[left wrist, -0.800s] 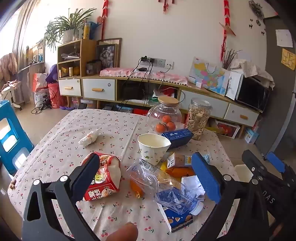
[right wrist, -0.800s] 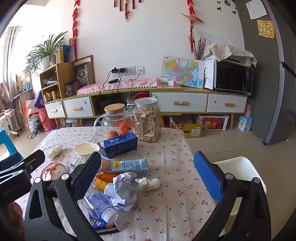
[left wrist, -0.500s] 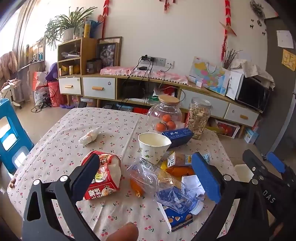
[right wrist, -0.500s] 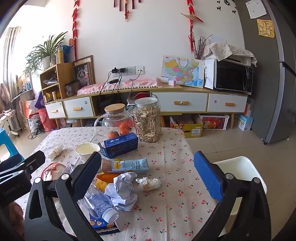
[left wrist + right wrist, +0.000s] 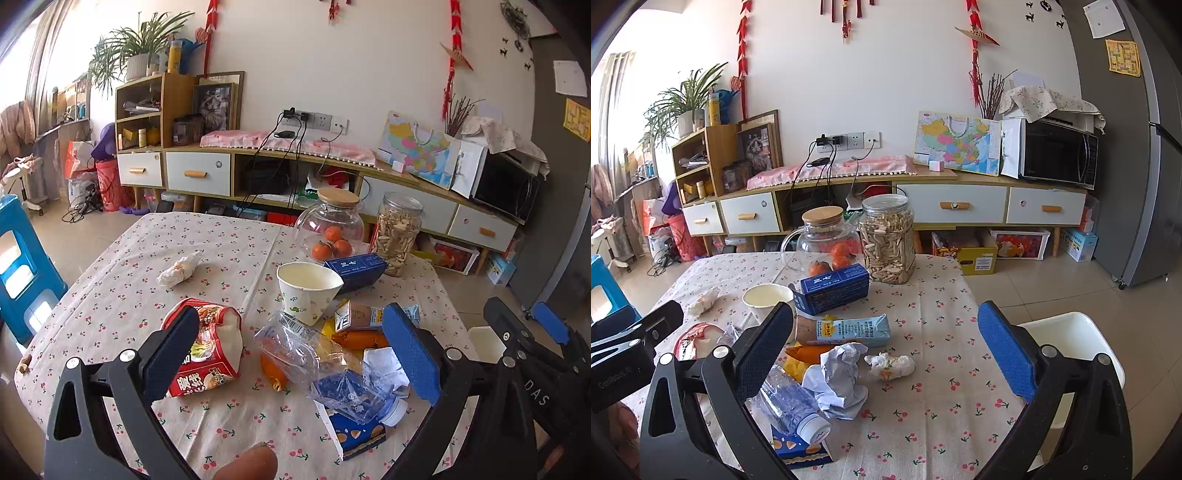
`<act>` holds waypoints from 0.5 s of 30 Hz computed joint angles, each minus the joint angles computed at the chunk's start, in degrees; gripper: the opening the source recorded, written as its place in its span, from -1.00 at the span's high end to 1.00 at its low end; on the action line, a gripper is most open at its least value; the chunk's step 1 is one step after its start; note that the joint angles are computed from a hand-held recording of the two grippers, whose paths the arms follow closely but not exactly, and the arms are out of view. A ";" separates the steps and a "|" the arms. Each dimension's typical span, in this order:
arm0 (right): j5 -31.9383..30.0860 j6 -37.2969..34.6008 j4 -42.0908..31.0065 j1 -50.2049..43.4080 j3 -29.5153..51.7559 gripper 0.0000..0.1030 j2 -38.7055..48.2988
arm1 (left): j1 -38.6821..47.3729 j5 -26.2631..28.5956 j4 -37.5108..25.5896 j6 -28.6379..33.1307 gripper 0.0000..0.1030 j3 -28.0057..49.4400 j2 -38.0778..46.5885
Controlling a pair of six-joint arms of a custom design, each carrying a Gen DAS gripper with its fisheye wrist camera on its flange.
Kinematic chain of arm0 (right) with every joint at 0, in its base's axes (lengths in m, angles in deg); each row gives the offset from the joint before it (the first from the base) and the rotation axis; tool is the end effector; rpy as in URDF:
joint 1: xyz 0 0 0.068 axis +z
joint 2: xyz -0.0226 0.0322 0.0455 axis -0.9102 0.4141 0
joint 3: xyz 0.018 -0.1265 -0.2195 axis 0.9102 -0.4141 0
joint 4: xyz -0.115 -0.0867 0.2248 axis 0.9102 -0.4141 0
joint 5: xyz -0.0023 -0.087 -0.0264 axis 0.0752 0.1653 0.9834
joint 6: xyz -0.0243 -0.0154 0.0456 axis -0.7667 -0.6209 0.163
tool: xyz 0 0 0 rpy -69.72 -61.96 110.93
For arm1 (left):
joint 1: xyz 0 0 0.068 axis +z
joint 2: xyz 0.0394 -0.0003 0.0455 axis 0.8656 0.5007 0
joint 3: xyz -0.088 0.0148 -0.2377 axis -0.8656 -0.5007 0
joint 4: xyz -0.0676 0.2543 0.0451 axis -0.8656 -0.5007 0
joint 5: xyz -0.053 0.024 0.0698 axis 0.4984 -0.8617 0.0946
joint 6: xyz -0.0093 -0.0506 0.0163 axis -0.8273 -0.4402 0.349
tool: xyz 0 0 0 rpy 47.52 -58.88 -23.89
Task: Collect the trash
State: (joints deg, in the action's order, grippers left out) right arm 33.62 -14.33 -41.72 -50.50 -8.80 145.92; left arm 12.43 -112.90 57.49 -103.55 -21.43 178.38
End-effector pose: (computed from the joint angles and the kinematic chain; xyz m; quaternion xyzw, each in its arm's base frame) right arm 0.2852 0.0718 0.1570 -0.0215 0.8508 0.0479 0.5229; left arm 0.2627 -0.2503 0.1513 -0.1043 0.8685 -0.0017 0.4846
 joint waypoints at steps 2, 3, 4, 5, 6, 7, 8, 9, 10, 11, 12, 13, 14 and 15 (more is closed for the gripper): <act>0.04 0.02 0.04 0.05 0.00 -0.86 0.06 | -0.08 -0.03 0.21 -0.06 -0.87 -0.11 0.12; 0.10 0.03 0.10 0.09 -0.01 -0.86 0.09 | -0.10 -0.05 0.26 -0.11 -0.87 -0.13 0.23; 0.18 0.06 0.18 0.14 -0.03 -0.86 0.13 | 0.30 0.20 0.75 0.12 -0.87 -0.50 0.10; 0.18 0.06 0.18 0.14 -0.03 -0.86 0.13 | 0.16 0.15 -0.15 -0.09 -0.87 -0.06 -0.21; 0.19 0.05 0.12 0.15 0.01 -0.86 0.16 | 0.12 0.23 -0.21 -0.14 -0.87 -0.14 -0.31; 0.22 0.08 0.14 0.21 0.02 -0.86 0.19 | 0.06 0.21 -0.34 -0.25 -0.87 -0.17 -0.36; 0.24 0.14 0.16 0.26 0.01 -0.86 0.22 | 0.02 0.19 -0.38 -0.37 -0.87 -0.24 -0.38; 0.26 0.12 0.25 0.23 0.00 -0.86 0.26 | -0.02 0.15 -0.38 -0.46 -0.87 -0.33 -0.42; 0.36 0.14 0.34 0.31 -0.02 -0.86 0.31 | -0.09 0.08 -0.34 -0.54 -0.87 -0.46 -0.49; 0.39 0.10 0.31 0.29 0.00 -0.86 0.33 | -0.16 0.00 -0.28 -0.61 -0.87 -0.61 -0.59; 0.35 0.11 0.31 0.27 0.01 -0.86 0.35 | -0.22 -0.03 -0.24 -0.67 -0.87 -0.76 -0.67; 0.36 0.16 0.33 0.30 0.00 -0.86 0.40 | -0.29 -0.08 -0.25 -0.77 -0.87 -0.89 -0.73; 0.35 0.12 0.33 0.27 0.03 -0.86 0.45 | -0.27 -0.05 -0.40 -0.77 -0.87 -0.73 -0.67; 0.39 0.15 -0.15 0.34 0.03 -0.86 -0.01 | -0.01 0.21 -0.53 -0.45 -0.87 -0.24 -0.46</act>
State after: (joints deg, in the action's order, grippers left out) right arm 34.01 -14.18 -41.87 -50.17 -8.77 145.91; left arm 12.43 -112.69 56.96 -104.00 -21.67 177.92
